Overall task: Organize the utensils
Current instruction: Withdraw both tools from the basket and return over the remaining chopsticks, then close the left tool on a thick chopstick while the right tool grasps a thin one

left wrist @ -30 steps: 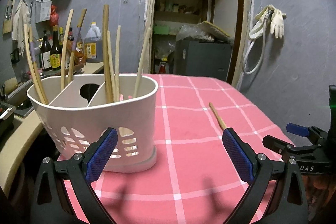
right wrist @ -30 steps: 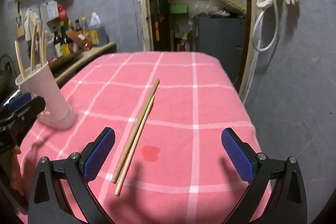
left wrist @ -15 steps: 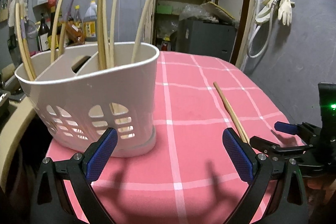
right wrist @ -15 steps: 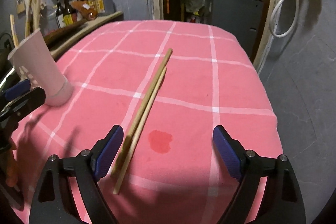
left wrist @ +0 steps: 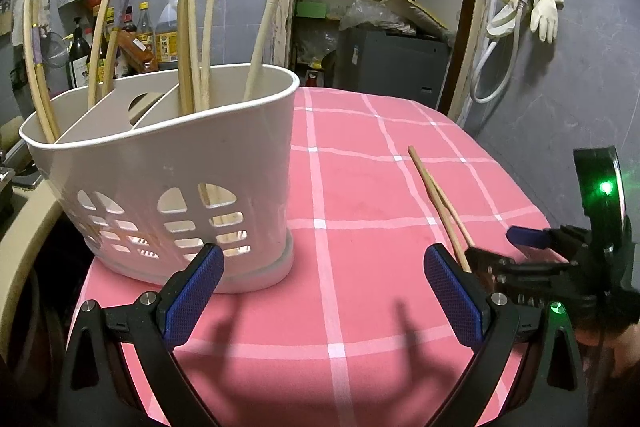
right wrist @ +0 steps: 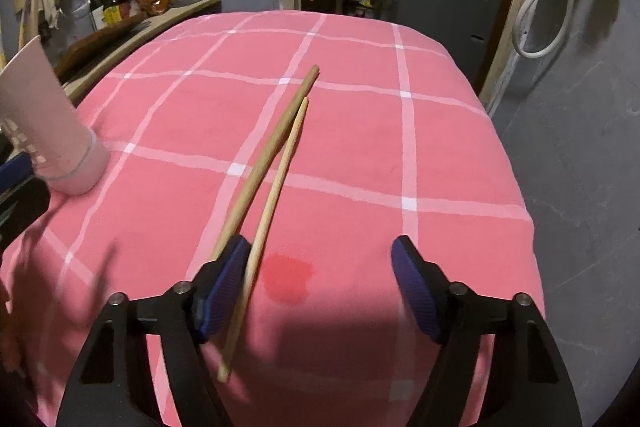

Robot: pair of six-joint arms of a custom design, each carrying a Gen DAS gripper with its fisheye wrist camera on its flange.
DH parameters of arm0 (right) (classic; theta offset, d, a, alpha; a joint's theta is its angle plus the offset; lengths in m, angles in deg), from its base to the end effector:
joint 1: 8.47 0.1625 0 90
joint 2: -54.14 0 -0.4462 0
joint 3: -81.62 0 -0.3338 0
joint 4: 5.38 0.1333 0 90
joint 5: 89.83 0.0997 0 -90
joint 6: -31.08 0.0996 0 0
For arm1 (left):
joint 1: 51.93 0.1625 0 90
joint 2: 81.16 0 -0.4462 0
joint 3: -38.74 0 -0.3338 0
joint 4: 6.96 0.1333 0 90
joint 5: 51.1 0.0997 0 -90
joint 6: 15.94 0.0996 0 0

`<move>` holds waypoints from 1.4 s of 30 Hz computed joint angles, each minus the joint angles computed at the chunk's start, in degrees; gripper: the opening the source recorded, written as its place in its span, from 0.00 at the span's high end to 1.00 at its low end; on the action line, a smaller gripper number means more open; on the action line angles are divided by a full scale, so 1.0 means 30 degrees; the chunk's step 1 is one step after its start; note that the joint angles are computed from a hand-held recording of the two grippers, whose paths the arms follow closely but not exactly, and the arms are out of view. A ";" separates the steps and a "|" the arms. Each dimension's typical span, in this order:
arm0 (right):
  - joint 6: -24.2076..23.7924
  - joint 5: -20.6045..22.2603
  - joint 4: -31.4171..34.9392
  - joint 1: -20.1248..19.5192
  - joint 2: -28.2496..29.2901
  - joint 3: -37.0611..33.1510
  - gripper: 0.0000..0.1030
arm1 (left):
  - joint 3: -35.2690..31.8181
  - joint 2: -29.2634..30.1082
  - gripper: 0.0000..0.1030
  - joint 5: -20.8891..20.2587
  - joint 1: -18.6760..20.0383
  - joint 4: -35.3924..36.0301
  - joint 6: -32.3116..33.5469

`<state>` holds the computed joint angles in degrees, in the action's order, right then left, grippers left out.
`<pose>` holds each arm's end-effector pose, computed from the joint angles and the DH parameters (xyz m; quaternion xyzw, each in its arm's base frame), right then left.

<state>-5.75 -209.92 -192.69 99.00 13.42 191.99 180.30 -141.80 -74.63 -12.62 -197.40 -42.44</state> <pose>0.2544 -0.5307 0.1106 0.3727 -0.8627 0.1852 0.2873 -0.1507 -0.4137 0.2176 0.0819 0.8255 -0.4478 0.3337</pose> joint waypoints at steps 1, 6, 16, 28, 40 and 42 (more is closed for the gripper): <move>0.0009 0.0025 0.0152 -0.0026 -0.0005 -0.0118 0.45 | -0.0019 0.0044 0.05 -0.0028 0.0010 0.0032 -0.0021; -0.0141 0.0500 0.0554 -0.0293 -0.0397 -0.0156 0.79 | -0.0326 0.0035 0.05 -0.0619 0.0157 0.0606 0.0167; 0.0395 0.0976 0.1461 -0.1050 -0.1440 0.0030 0.94 | -0.1865 0.0627 0.06 -0.3058 0.0750 0.1964 0.0996; 0.0772 0.1800 0.2662 -0.1624 -0.2132 -0.0115 0.94 | -0.5930 0.2097 0.35 -0.6300 0.2934 0.4892 0.2117; 0.0920 0.2094 0.3314 -0.1717 -0.2121 -0.0468 0.94 | -0.7954 0.2702 0.49 -0.7466 0.4061 0.5439 0.3295; 0.0975 0.2224 0.3478 -0.1746 -0.2124 -0.0557 0.94 | -0.8075 0.2709 0.49 -0.8140 0.4286 0.5057 0.3584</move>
